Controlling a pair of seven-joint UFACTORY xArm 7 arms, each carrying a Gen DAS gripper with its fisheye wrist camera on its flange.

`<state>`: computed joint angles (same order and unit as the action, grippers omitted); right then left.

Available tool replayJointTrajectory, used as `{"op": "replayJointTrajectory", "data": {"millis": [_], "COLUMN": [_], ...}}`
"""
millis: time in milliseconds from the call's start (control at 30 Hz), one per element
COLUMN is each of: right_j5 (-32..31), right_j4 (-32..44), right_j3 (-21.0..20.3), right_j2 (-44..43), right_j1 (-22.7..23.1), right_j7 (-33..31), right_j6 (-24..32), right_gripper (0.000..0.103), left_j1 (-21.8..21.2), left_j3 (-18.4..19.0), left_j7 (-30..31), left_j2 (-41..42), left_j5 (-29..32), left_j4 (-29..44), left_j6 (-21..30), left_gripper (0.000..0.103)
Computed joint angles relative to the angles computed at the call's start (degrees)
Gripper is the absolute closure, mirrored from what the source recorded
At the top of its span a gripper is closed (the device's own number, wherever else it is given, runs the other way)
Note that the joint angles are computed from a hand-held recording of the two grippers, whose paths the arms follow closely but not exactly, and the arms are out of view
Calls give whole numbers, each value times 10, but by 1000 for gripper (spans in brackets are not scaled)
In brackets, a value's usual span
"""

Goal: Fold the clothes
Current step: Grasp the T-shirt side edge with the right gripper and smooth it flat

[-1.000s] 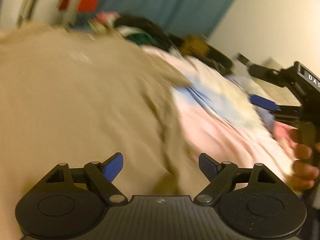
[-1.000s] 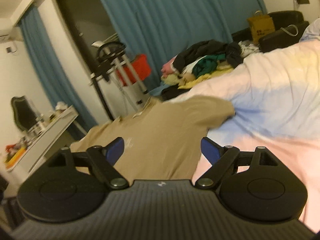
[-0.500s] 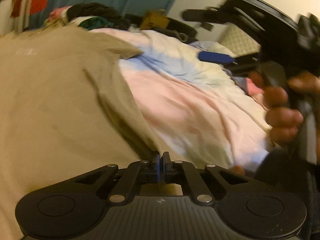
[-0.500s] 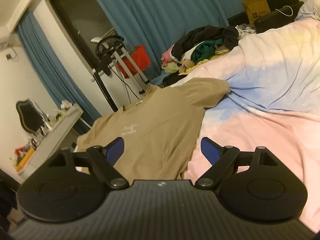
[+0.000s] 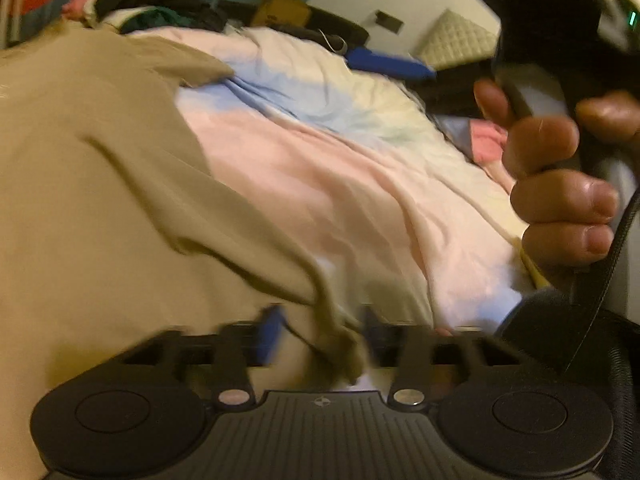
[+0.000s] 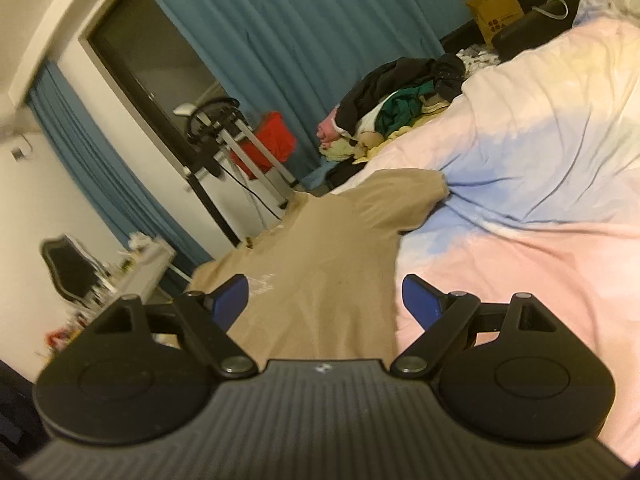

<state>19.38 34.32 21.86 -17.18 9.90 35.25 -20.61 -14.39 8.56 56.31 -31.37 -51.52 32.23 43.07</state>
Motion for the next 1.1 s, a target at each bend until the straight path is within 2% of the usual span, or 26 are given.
{"op": "replayJointTrajectory", "data": {"millis": [67,133,167,233,300,333,400,467,600,667,733,767,900,967,1000,1033,1067,1100], "right_j5": [-15,-37,-52,-144,-198,-199,-143,-133,-154,-157,-161,-165,-252,-301,-318,-310,-279,-247], "right_j4": [12,25,31,67,106,129,179,225,311,353,398,422,535,595,627,644,647,653], "right_j3": [-38,-80,-99,-165,-179,-173,-186,-162,-143,-152,-158,-159,-112,-98,-78,-83,-110,-114], "right_j2": [27,52,64,112,174,205,271,329,438,477,516,535,623,659,679,687,685,694], "right_j1": [30,60,73,103,89,77,92,61,22,28,32,32,-17,-33,-46,-43,-21,-14], "right_j7": [33,74,98,200,274,289,258,257,275,247,218,205,217,223,210,210,220,217], "right_j6": [-18,-33,-40,-47,-82,-98,-109,-108,-116,-112,-112,-117,-152,-129,-115,-94,-87,-97], "right_gripper": [16,16,16,16,16,17,16,16,17,20,21,21,24,24,26,31,38,38], "left_j1": [16,31,39,48,42,34,13,-19,-85,-125,-184,-194,-292,-330,-359,-389,-429,-450], "left_j3": [9,16,15,17,28,37,55,80,129,164,215,224,322,363,392,421,457,480], "left_j7": [-13,-23,-26,-25,-10,-5,-5,0,-1,13,28,21,45,72,105,140,179,205], "left_j2": [-12,-18,-23,-34,-40,-40,-28,-13,37,61,84,93,113,121,124,129,139,153], "left_j5": [6,16,22,31,24,17,-5,-33,-59,-62,-73,-69,-88,-116,-144,-175,-218,-251], "left_j4": [7,21,23,22,13,10,2,0,16,27,43,49,76,91,100,111,127,140], "left_j6": [-3,-12,-30,-78,-145,-175,-241,-308,-393,-426,-451,-449,-439,-430,-431,-432,-439,-433], "left_gripper": [21,20,15,10,6,5,5,5,5,5,5,5,5,5,5,5,5,5]}}
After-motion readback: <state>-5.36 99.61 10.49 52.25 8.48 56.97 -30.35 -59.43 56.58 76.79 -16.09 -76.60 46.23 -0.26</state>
